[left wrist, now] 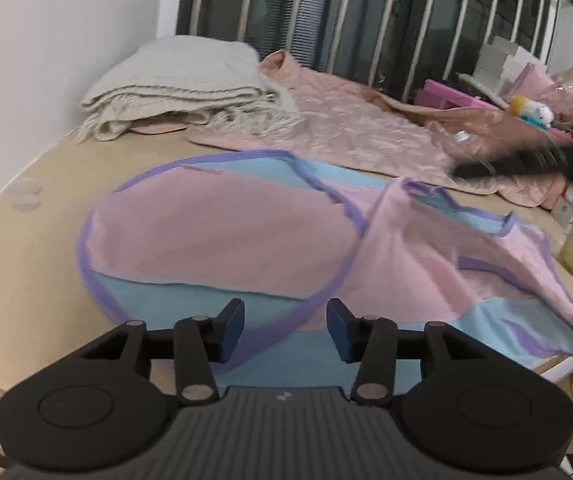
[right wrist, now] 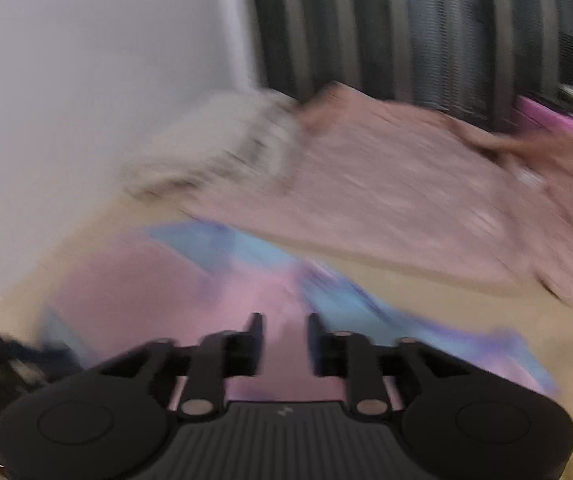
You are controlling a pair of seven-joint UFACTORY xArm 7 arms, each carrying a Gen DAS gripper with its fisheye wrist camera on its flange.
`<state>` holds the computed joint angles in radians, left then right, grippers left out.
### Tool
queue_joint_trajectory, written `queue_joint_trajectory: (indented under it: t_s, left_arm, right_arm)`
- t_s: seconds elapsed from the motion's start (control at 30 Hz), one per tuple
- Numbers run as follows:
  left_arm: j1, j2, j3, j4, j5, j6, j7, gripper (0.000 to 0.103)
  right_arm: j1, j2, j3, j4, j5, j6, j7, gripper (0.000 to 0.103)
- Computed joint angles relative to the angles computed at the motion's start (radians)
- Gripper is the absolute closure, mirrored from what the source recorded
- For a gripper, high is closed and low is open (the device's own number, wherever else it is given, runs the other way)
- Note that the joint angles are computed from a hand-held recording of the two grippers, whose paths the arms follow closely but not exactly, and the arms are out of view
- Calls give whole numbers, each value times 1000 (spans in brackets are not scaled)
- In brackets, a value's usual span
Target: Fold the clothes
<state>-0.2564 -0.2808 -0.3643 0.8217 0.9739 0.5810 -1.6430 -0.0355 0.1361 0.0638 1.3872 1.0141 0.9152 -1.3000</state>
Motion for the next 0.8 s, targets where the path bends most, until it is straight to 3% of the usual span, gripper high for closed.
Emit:
queue_joint_trajectory:
  t_s: [0.1,0.23,0.33,0.4,0.57,0.63,0.8]
  left_arm:
    - [3,-53,25,-56,-25,-75,26,61]
    - [37,-75,-16,-82,-37,-69,32,85]
    - [47,-89,-29,-98,-32,-81,36,86]
    - [52,-92,-31,-99,-45,-90,49,88]
    - [75,-83,-48,-95,-36,-118,52,88]
    - [81,-81,-55,-95,-31,-124,40,97]
    - [90,-129,-56,-144,-37,-166,-2,102]
  right_arm:
    - [93,122,53,138,-139,-34,119,73]
    - [223,256,71,246,-414,-213,324,73]
    - [242,292,89,266,-509,-242,368,79]
    - [235,306,107,270,-527,-275,400,97]
    - [171,388,162,418,-478,-151,545,99]
    - [151,429,178,499,-443,-81,610,99]
    - [143,516,196,652,-393,-7,748,99]
